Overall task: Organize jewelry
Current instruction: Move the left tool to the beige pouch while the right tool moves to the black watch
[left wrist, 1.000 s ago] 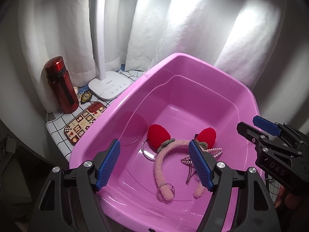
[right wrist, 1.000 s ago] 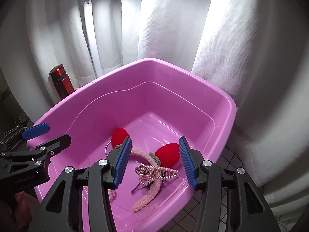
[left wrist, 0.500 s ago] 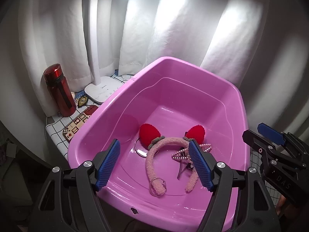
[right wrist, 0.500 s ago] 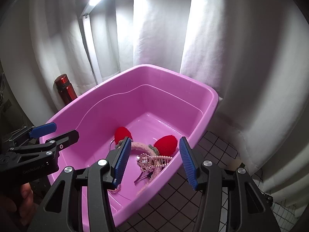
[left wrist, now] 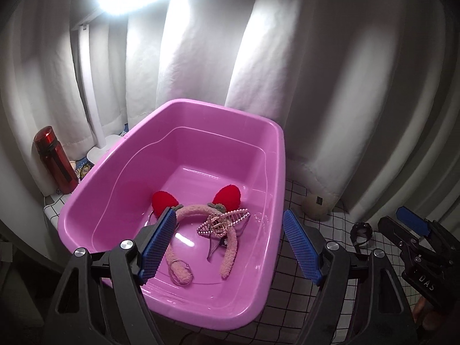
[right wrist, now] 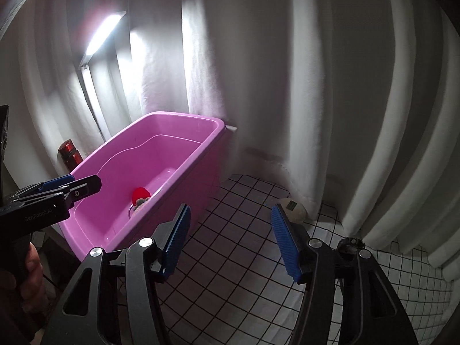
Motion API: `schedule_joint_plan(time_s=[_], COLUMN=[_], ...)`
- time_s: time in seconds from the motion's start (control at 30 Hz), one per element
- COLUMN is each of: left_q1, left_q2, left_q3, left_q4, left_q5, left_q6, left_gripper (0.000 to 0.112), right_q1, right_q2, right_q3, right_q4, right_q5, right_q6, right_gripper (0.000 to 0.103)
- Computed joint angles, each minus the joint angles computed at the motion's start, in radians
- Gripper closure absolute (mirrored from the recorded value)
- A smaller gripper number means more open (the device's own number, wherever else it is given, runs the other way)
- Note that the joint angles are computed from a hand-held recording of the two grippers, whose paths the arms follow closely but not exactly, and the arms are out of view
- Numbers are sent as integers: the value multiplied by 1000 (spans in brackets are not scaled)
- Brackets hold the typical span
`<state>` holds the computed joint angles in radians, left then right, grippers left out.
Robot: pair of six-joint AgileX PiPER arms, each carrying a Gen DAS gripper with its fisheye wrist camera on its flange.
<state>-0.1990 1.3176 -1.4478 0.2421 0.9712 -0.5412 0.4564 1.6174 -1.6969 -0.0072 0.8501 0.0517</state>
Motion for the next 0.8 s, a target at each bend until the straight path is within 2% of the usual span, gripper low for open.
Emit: schedule_joint_plan(time_s=[0.07, 0.37, 0.53, 0.8], left_q1=[-54, -265, -336, -378], left_q2=[9, 83, 150, 274], left_q3=[-17, -93, -142, -191], left_q4=[20, 88, 77, 39], left_q5=[3, 6, -1, -23], left_q6=[-27, -93, -88, -59], left_gripper=[33, 29, 26, 25], right_q1=[-48, -259, -376, -474], right_q2=[-58, -227, -279, -278], right_q3=[75, 323, 418, 482], right_q4=[-1, 51, 127, 192], right_q5=[-20, -47, -55, -84], right_q6=[6, -11, -82, -135], right_gripper=[39, 38, 38, 38])
